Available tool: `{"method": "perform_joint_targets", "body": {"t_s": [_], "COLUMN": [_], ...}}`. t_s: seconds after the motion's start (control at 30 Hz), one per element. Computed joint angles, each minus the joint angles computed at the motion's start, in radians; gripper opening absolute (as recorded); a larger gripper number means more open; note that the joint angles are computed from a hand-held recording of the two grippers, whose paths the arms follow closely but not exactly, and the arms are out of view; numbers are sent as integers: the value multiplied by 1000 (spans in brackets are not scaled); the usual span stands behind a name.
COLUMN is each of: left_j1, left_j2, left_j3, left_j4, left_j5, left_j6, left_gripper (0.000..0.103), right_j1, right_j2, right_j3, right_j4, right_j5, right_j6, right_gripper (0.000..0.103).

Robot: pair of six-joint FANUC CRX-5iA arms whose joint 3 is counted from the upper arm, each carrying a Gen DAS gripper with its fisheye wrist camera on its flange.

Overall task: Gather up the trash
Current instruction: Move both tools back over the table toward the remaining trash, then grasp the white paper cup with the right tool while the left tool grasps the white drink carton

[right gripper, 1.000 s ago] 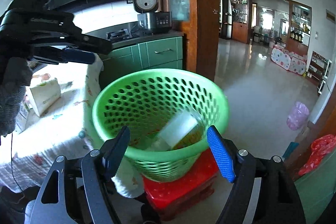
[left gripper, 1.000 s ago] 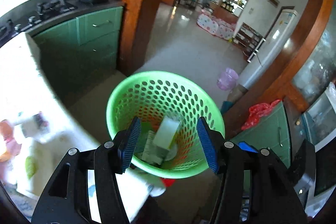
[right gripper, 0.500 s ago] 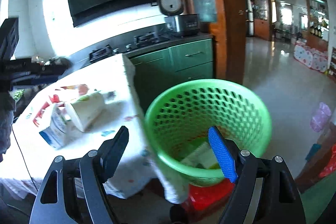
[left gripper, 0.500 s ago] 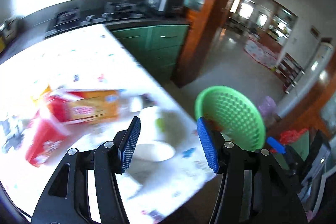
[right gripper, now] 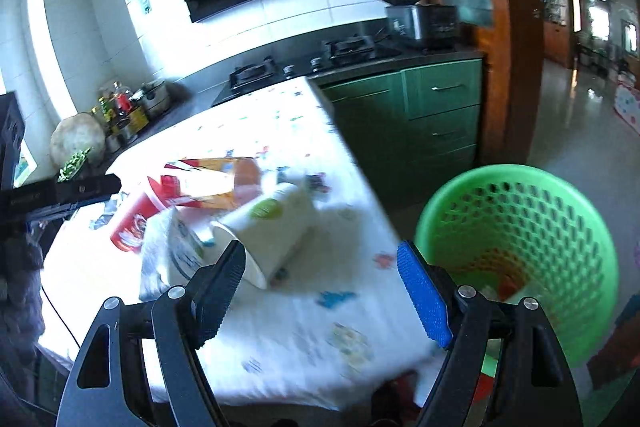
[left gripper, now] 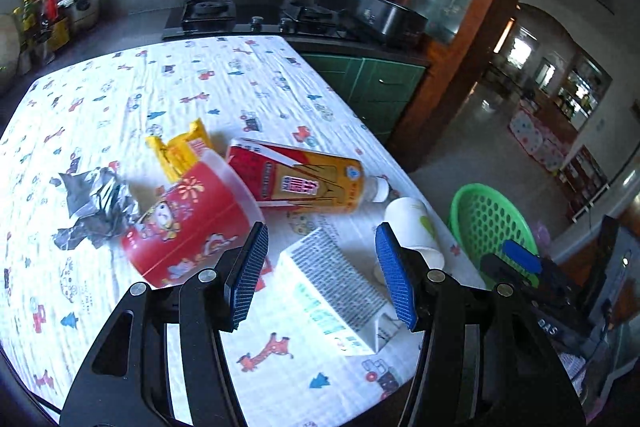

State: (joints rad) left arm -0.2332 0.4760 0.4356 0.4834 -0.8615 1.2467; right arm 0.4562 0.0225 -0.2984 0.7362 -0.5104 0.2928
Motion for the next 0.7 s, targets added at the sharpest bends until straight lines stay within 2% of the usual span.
{"method": "perform_joint_targets", "body": {"t_s": [0.27, 0.37, 0.57, 0.63, 0.7], "left_j1": [26, 31, 36, 34, 32], "left_j2": [-3, -3, 5, 12, 24], "left_j3": [-23, -33, -37, -31, -16], "left_j4": [27, 35, 45, 45, 44], "left_j5": [14, 18, 13, 6, -10], "left_j6": [3, 4, 17, 25, 34], "left_gripper": [56, 56, 56, 56, 56], "right_j1": [-20, -32, -69, -88, -95], "right_j2": [171, 219, 304, 312, 313], "right_j3": [291, 360, 505, 529, 539], "right_j4": [-362, -410, -587, -680, -719], "right_j5": [-96, -147, -256, -257, -258], "right_j6": [258, 268, 356, 397, 417], "right_gripper": [75, 75, 75, 74, 71]}}
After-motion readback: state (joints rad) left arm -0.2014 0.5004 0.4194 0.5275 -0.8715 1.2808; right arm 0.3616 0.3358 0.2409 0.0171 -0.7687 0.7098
